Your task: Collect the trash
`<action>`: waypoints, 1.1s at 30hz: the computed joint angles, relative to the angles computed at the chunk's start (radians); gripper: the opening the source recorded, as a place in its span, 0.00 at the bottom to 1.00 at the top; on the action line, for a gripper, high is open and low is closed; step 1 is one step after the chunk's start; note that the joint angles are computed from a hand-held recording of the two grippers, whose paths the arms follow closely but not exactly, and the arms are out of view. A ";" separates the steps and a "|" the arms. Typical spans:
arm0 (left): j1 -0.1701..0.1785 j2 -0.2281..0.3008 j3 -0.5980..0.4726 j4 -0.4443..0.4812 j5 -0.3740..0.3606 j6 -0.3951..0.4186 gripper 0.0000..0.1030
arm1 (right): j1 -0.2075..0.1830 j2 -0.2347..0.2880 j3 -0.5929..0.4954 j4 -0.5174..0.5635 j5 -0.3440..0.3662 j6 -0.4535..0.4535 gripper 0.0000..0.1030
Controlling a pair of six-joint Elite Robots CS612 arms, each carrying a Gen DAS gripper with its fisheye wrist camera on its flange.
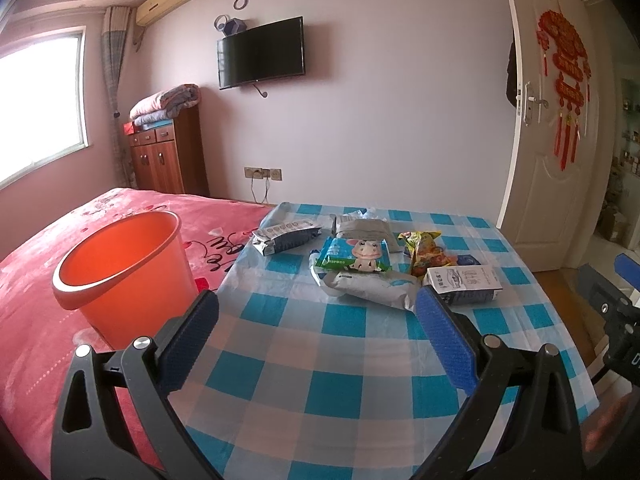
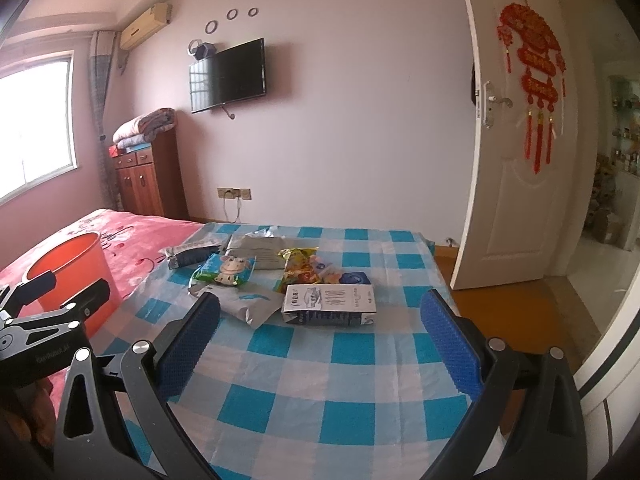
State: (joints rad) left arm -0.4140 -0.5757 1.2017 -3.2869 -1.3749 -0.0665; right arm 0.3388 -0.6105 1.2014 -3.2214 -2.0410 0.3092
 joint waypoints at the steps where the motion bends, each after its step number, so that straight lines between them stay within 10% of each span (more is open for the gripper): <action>1: 0.000 0.000 -0.001 0.001 0.001 0.002 0.96 | -0.002 -0.001 -0.001 0.014 0.012 0.002 0.96; 33: -0.005 0.052 -0.068 0.123 0.034 0.008 0.96 | -0.039 0.059 -0.068 0.070 0.121 0.015 0.96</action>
State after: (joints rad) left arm -0.4187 -0.5239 1.1337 -3.1642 -1.3406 -0.0584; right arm 0.2994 -0.5513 1.1333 -3.1510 -1.9198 0.3238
